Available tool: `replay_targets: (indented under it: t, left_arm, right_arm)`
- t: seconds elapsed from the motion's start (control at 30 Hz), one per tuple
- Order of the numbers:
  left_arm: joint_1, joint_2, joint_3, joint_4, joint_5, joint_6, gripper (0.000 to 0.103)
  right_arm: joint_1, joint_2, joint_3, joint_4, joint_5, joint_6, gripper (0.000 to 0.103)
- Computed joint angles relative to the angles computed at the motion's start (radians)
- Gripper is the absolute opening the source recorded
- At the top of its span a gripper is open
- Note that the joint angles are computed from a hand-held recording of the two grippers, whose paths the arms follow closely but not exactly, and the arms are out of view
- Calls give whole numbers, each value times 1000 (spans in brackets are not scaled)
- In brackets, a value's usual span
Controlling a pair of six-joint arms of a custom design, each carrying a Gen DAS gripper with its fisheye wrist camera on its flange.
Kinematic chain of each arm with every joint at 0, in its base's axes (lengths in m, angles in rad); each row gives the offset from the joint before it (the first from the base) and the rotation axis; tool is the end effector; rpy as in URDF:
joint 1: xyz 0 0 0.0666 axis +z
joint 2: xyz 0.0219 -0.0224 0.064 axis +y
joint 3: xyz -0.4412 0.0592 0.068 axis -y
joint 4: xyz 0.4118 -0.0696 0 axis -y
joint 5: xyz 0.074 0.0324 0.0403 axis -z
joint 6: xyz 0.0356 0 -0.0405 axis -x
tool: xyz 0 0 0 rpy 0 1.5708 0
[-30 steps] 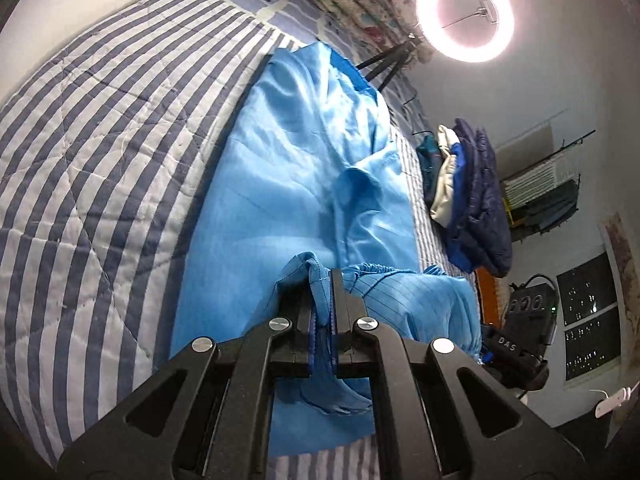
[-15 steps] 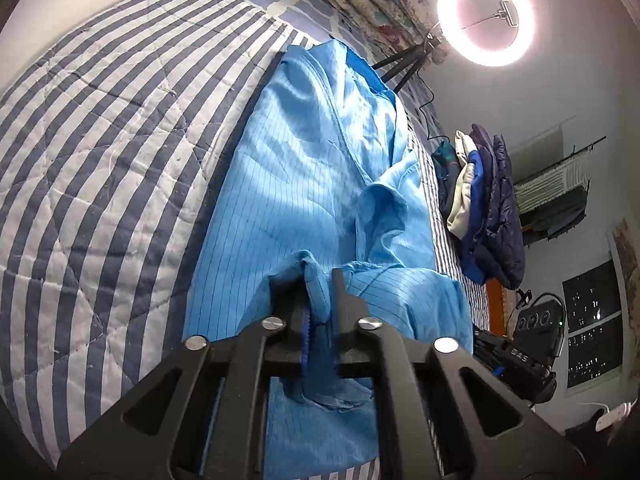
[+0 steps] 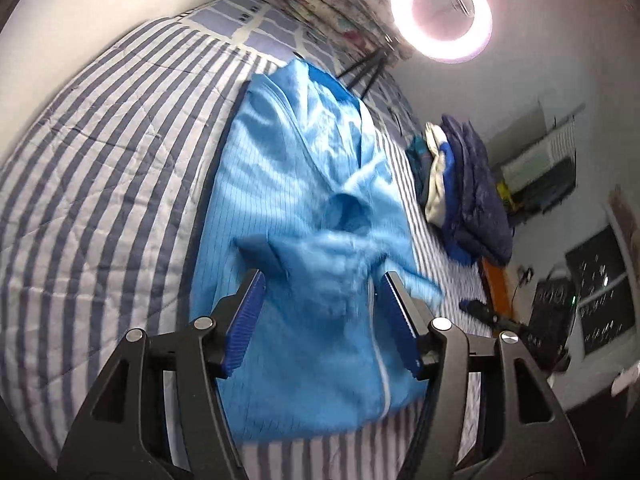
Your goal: Fold large clothes
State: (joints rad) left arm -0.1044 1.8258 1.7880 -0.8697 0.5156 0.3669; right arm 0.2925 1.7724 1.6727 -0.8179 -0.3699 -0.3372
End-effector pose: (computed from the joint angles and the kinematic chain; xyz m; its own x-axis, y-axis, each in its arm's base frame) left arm 0.6694 -0.0882 0.4420 -0.8724 -0.2224 -0.4354 0.0853 0.8076 -0.5835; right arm 0.6203 0.1998 0.4230 -0.8761 0.0583 -0.4785 -0.2007 0.8585 0.4720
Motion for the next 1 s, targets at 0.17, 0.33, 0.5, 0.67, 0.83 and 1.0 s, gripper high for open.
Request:
replay_targets:
  t: [0.17,0.33,0.5,0.67,0.83,1.0]
  left_arm:
    - [-14,-2,8,-107,-69,-154,56]
    - [-18,66,72,-153,-86,-140,55]
    - [-38,141,180,-141,-167,-152,55]
    - [-13,181,220,-97,-186,-24,55]
    - [16,110,127,-64,-160,-63,55]
    - [22,48,59,-111,-157,-131,55]
  right_arm:
    - [30,46,48,-135,-23,189,28]
    - [60,122,157,-174,91,260,28]
    - [54,219,327,-175,146,210,29]
    - [44,272,427,-236,208,154,33]
    - [-10,166,270,-124,26,107,59]
    - [-31,89,153,-130,48,73,58]
